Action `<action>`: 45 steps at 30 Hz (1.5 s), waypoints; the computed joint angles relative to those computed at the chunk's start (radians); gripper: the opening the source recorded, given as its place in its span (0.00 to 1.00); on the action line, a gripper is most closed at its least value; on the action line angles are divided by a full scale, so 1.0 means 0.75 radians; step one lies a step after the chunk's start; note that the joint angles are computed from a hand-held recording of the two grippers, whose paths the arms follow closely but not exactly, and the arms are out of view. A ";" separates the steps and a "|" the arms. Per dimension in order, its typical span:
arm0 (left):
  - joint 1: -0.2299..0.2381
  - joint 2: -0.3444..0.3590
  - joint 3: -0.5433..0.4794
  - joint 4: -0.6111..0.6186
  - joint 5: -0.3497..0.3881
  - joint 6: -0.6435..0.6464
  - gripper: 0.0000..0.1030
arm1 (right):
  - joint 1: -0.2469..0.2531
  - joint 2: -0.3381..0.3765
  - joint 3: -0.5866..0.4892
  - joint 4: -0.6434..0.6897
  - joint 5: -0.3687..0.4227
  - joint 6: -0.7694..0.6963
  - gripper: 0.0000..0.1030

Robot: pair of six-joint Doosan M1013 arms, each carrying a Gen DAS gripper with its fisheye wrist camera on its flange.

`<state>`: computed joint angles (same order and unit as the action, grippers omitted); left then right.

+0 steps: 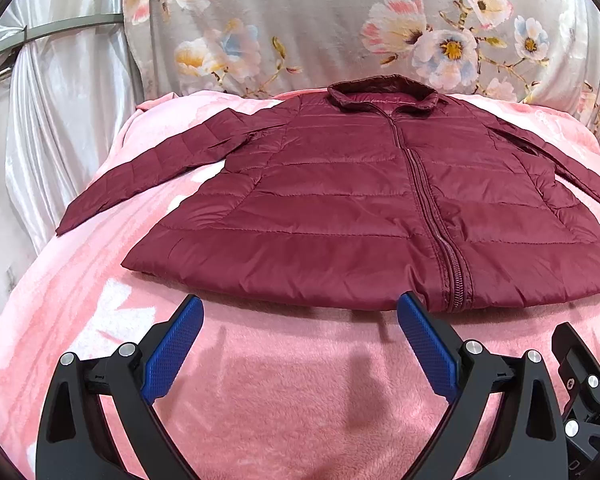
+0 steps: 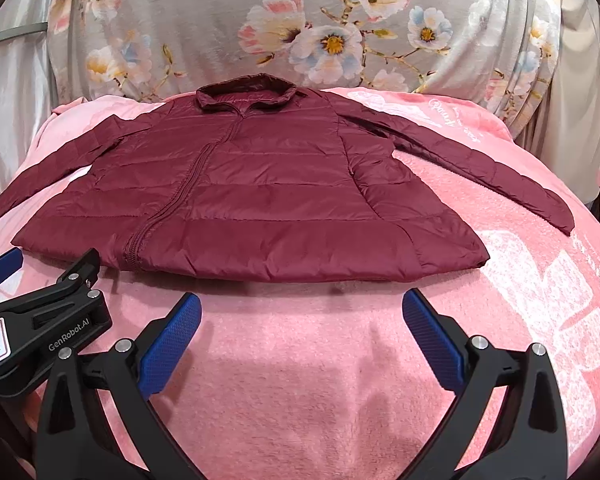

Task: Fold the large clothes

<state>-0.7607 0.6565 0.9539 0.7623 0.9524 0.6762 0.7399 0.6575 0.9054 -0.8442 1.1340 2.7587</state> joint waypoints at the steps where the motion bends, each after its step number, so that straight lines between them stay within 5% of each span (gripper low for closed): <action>1: 0.000 0.000 0.001 -0.002 -0.002 0.001 0.93 | 0.000 0.001 0.000 -0.001 0.001 0.002 0.95; 45: -0.003 0.003 -0.007 -0.005 0.003 -0.005 0.93 | 0.005 0.013 -0.014 -0.012 0.016 0.006 0.95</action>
